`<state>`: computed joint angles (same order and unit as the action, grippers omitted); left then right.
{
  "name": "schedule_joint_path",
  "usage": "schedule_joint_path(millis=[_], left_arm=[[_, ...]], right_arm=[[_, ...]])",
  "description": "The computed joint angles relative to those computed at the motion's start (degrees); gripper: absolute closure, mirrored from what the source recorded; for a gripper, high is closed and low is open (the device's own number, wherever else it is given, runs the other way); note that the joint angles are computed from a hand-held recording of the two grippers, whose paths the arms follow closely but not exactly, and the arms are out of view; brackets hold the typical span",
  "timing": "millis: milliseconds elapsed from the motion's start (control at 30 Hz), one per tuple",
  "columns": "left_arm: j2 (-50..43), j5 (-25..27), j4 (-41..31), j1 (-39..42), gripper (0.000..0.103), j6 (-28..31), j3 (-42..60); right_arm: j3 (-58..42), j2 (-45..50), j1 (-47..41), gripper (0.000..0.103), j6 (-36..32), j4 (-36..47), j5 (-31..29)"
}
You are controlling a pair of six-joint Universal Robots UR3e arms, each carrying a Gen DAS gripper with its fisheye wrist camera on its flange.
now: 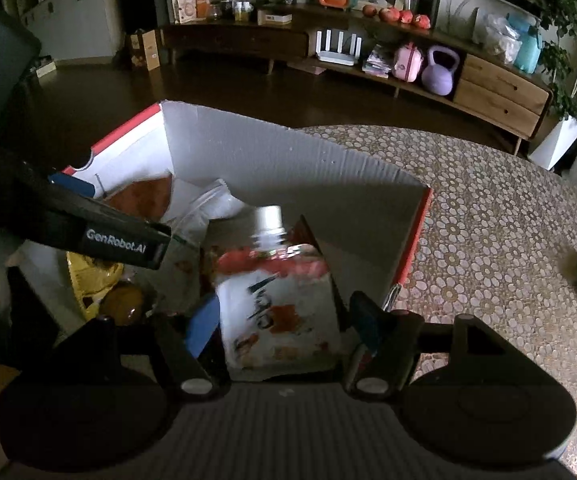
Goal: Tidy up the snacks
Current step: 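Open both tools releasing the snacks into the box and withdraw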
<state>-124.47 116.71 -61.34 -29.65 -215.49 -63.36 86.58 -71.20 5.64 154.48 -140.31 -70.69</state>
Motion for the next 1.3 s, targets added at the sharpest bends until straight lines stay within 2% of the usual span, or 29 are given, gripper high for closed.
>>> schedule_joint_path(millis=[200, 400, 700, 1000, 1300], left_arm=[[2.6, 1.9, 1.4, -1.7, 0.011, -1.3, -2.1], [5.6, 4.0, 4.3, -4.0, 0.000, -2.2, -4.8], [7.8, 8.0, 6.4, -8.9, 0.000, -3.6, -5.1], [4.7, 11.1, 5.0, -14.2, 0.000, -5.1, 1.9], [-2.5, 12.5, 2.1, -19.2, 0.000, -6.3, 14.1]], right_arm=[[4.2, -4.7, -2.7, 0.020, -0.7, 0.3, 4.4], [7.0, -8.4, -5.1, 0.018, 0.4, 0.5, 6.6], [13.3, -16.7, -12.1, 0.014, -0.3, 1.7, 13.3], [17.8, -26.0, -21.6, 0.012, -5.8, 7.5, 19.9], [21.3, -34.8, -35.4, 0.012, -15.9, 17.9, 26.9]])
